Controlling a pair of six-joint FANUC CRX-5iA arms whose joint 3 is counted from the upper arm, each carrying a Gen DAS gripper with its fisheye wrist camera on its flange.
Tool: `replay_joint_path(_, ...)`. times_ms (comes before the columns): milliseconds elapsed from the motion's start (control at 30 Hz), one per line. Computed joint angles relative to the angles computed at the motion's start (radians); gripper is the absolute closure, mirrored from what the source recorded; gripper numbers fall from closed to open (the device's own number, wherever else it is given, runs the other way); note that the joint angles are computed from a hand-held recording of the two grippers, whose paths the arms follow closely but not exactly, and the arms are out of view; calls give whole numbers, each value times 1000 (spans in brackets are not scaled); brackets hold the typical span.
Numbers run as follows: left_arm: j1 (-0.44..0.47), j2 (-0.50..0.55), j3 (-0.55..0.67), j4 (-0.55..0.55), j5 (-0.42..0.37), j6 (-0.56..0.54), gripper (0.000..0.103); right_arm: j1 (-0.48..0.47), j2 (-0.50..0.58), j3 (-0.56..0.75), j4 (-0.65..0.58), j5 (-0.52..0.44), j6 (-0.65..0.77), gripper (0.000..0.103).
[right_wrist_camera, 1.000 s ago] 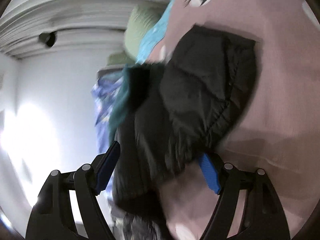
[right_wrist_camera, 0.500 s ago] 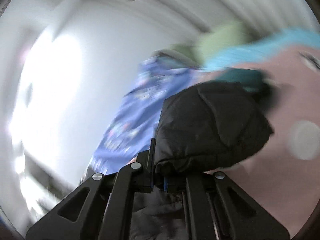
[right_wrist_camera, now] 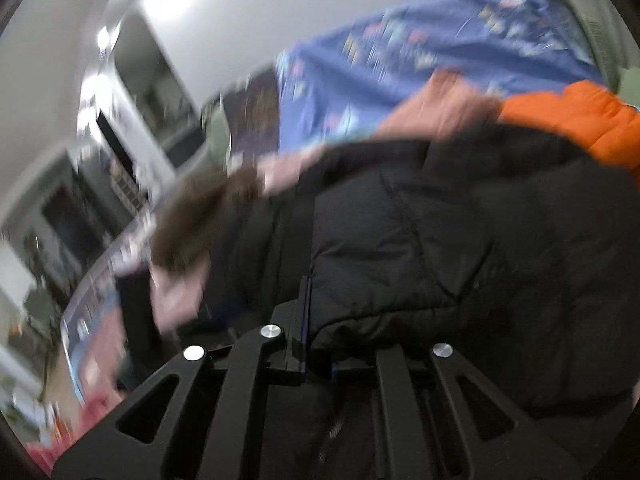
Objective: Fold large clothes
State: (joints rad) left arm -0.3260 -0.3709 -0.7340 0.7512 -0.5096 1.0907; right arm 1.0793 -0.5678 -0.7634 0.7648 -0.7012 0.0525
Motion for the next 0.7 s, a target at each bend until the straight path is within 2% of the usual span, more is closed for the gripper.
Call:
replay_joint_path(67,1,-9,-29,83,10,-57,11,59,16,-4,13,-41,-25,65)
replay_joint_path(133,0,-16,-44,122,16,-81,11,56,4,-13,16,-41,-20,53)
replay_joint_path(167,-1,-19,-49,137,20,-90,11,92,-10,-24,40,-68,-61,49)
replay_joint_path(367,-1,-64,-83,219,33,-134,11,174,-119,-75,101,-171,-150,40)
replay_joint_path(467,-1,-87,-80,247,0,-164,11,288,-188,-109,131,-323,-234,36)
replay_joint_path(533,-14,-103,-72,238,-4,-165,11,338,-241,-137,144,-382,-286,34)
replay_joint_path(600,-28,-119,-61,248,-20,-188,11,328,-283,-161,156,-376,-336,29)
replay_joint_path(667,-45,-126,-50,254,-29,-203,9,262,-313,-179,159,-309,-400,24)
replay_joint_path(700,-54,-128,-41,238,-26,-195,8,203,-314,-180,138,-240,-396,24)
